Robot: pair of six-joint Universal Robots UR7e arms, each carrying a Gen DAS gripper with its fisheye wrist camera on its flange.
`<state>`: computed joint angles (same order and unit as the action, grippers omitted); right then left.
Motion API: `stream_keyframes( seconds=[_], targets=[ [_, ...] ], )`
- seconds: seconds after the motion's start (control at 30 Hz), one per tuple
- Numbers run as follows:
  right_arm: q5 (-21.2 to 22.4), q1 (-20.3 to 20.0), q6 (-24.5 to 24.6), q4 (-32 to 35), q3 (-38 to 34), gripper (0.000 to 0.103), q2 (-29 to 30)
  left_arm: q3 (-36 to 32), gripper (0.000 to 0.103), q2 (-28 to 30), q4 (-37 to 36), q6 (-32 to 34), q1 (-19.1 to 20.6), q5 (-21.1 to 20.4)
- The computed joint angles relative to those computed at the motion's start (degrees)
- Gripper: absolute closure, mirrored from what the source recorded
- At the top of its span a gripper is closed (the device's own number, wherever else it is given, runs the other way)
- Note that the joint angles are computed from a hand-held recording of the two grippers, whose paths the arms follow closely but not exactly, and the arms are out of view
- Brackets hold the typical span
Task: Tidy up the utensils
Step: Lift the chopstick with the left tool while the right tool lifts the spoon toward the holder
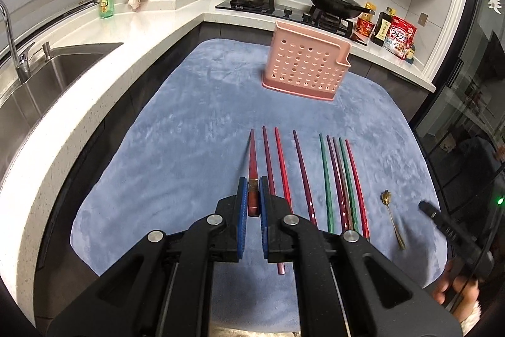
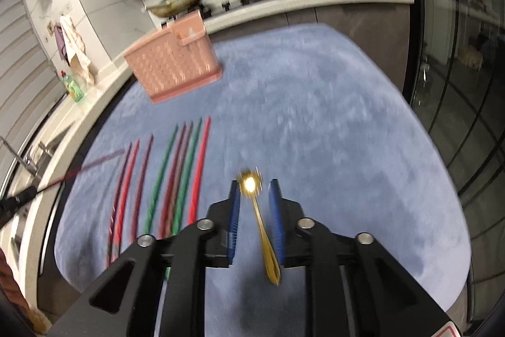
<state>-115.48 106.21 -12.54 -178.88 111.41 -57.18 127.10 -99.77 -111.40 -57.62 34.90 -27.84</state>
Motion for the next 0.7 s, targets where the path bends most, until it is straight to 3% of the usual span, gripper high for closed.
stream_keyframes(
  seconds=[0.33, 0.47, 0.57, 0.7],
  targets=[
    [0.5, -2.5, 1.8, 2.7, 3.7, 0.085, -0.8, 0.4, 0.096, -0.2, 1.8, -2.3, -0.4, -1.5],
    [1.7, -3.6, 3.1, 3.8, 4.2, 0.09, -0.7, 0.6, 0.096, -0.2, 2.3, -2.9, -0.4, -1.9],
    [0.6, -3.1, 1.0, 1.1, 5.0, 0.091, -0.2, 0.6, 0.096, -0.1, 2.4, -3.2, -0.2, -2.4],
    [-0.1, -2.6, 0.7, 0.9, 5.0, 0.1, -0.1, 0.4, 0.096, 0.2, 2.7, -3.2, -0.1, -2.5]
  ],
)
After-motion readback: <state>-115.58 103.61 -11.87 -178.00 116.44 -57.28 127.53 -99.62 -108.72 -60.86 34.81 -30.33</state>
